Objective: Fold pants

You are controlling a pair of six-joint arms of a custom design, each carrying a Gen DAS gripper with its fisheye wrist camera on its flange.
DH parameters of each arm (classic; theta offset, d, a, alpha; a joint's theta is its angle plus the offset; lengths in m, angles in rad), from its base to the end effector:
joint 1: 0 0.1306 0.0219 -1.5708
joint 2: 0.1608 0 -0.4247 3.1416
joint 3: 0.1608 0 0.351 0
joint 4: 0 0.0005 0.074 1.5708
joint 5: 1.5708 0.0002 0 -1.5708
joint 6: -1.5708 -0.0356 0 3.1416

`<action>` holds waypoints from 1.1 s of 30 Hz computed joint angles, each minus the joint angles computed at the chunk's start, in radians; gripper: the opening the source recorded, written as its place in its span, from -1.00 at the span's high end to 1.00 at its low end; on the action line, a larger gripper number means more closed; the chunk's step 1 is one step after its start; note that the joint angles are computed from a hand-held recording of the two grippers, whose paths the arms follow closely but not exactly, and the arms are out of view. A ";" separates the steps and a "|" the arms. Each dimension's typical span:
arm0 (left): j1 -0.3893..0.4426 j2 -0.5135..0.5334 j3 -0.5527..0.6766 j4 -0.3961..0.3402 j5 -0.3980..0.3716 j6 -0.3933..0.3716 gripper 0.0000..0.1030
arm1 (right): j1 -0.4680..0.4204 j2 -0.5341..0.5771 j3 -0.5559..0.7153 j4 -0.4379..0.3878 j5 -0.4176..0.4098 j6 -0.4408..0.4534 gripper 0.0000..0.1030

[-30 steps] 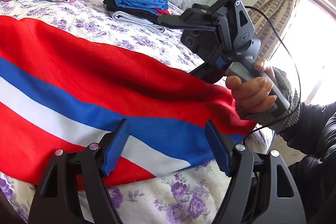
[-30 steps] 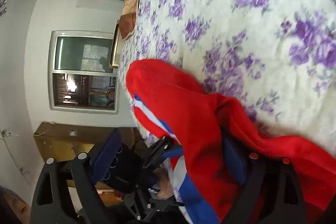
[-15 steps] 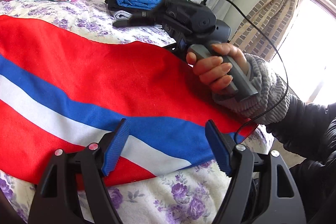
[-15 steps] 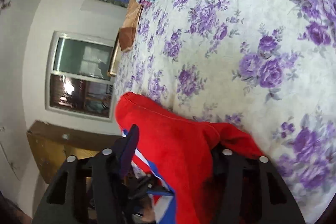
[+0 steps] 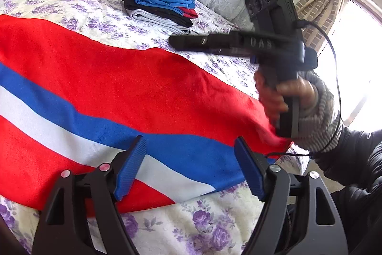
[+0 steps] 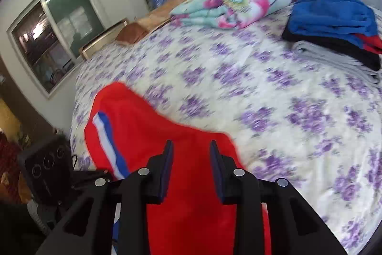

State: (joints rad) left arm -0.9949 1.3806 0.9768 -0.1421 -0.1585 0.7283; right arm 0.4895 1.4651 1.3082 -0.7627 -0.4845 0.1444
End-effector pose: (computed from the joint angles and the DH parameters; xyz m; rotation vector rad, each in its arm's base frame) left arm 0.2359 -0.3540 0.3604 0.1975 2.2218 -0.8361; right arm 0.3947 0.2285 0.4158 -0.9706 2.2945 0.7483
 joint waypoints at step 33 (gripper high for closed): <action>0.045 -0.101 0.048 -0.119 -0.153 0.081 -0.73 | -0.356 -0.416 -0.337 0.131 -0.127 -0.343 -0.25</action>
